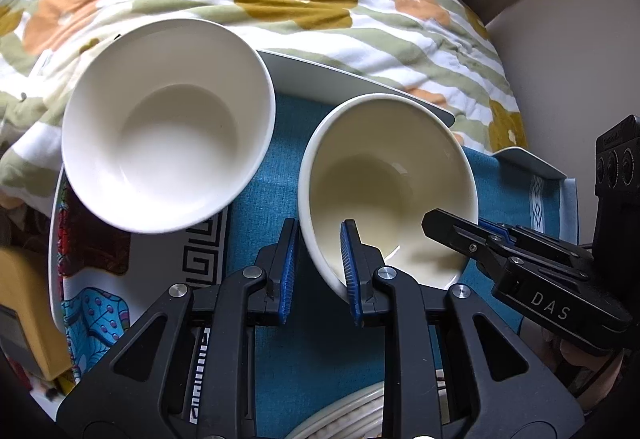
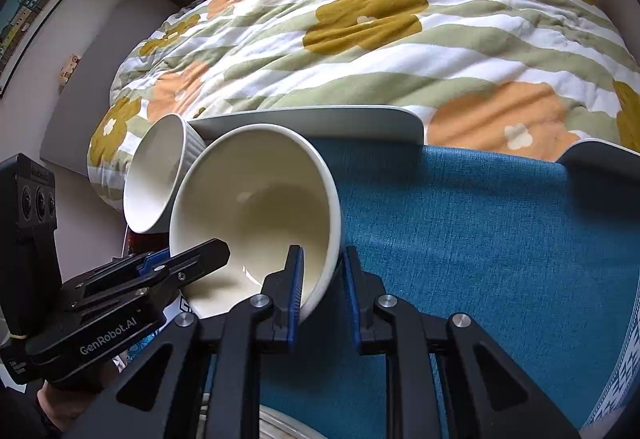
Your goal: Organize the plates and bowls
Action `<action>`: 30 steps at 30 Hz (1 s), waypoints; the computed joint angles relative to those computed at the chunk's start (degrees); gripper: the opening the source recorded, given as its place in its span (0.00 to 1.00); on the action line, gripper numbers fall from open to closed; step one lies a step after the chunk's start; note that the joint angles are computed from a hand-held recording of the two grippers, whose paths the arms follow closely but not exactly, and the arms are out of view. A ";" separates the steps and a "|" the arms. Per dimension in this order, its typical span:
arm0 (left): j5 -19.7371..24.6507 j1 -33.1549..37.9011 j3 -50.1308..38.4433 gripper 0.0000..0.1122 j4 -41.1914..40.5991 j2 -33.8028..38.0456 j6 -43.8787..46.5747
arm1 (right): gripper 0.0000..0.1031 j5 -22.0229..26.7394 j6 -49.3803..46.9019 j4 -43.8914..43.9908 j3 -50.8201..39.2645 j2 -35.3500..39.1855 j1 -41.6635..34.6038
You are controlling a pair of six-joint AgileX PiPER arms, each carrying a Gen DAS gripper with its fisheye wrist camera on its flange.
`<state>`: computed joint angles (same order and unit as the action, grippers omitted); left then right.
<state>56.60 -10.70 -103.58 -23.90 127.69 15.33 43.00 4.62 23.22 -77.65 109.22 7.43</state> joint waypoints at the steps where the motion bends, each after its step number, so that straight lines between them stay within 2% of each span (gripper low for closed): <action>1: -0.32 -0.25 0.25 0.17 0.30 -0.30 0.09 | 0.17 -0.35 -0.39 0.33 0.47 -0.35 -0.14; 8: -2.59 -1.63 5.66 0.17 1.46 -7.08 -0.76 | 0.17 -1.31 -1.92 1.77 4.42 -6.32 -0.90; 14: -6.49 -5.25 13.32 0.17 3.31 -17.47 -3.70 | 0.17 -1.67 -4.16 1.70 10.30 -16.86 -2.41; 18: -8.93 -9.87 19.49 0.17 6.52 -25.95 -10.14 | 0.17 0.58 -8.40 2.91 15.28 -25.79 -5.29; 24: -10.21 -22.66 25.56 0.17 18.20 -36.39 -29.43 | 0.17 9.99 -18.01 7.52 21.61 -39.43 -15.41; 26: -10.49 -27.76 26.89 0.17 22.25 -38.28 -36.31 | 0.17 14.25 -22.47 9.44 23.39 -43.38 -21.01; 30: -10.81 -38.67 28.40 0.17 30.49 -39.39 -51.75 | 0.17 25.55 -35.30 13.66 25.27 -48.38 -36.97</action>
